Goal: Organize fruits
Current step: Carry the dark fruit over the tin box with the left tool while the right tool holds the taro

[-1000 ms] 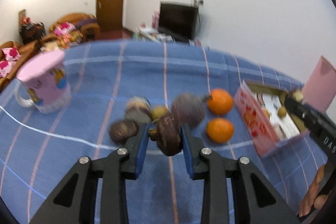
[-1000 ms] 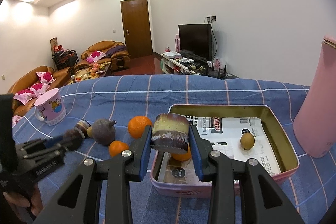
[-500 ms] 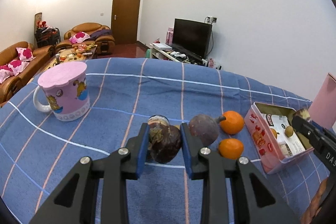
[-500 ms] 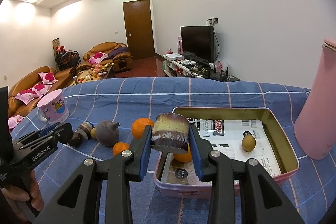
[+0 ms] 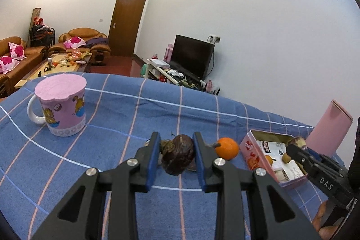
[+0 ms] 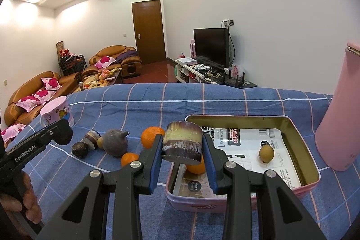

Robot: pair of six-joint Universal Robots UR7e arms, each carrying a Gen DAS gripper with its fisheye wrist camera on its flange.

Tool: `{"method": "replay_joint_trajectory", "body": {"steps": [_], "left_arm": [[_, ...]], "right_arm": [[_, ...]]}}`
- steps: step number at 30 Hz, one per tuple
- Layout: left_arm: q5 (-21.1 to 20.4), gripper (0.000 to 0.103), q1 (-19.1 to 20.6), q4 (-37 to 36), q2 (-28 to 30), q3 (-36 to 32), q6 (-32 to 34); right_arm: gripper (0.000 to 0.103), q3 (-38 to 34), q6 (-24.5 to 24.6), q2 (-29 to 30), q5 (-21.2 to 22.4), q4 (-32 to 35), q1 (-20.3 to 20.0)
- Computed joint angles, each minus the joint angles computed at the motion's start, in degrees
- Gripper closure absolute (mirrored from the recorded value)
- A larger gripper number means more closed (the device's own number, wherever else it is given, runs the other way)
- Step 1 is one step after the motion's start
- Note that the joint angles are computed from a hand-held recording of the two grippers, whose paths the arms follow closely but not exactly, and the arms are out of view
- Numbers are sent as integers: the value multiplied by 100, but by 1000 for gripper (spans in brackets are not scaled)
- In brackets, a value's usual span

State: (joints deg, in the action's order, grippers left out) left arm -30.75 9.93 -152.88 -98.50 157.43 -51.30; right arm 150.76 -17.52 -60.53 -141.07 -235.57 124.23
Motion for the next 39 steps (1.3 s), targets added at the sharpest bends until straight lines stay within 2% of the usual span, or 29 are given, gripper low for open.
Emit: {"method": "replay_joint_trajectory", "body": {"steps": [8, 11, 13, 17, 20, 23, 30, 39], "left_arm": [[111, 72, 24, 234, 146, -60, -155], [126, 72, 55, 497, 230, -108, -468], [164, 72, -9, 813, 303, -164, -740], [162, 72, -256, 806, 555, -178, -949], [49, 72, -380, 360, 1010, -234, -913], [-139, 72, -378, -558, 1671, -354, -549], [-418, 72, -349, -2014, 3119, -870, 377], [-786, 72, -152, -2795, 4257, -1607, 1087]], "right_arm": [[67, 21, 59, -43, 99, 179, -56], [67, 7, 36, -12, 106, 189, -60], [67, 36, 57, -44, 153, 277, -72], [67, 170, -20, -216, 304, 433, -119], [67, 301, -172, -526, 354, 340, -212], [67, 466, -323, -958, 433, 247, -426], [67, 757, -718, -2195, 804, 385, -1176], [67, 789, -1074, -2943, 1012, 609, -1794]]}}
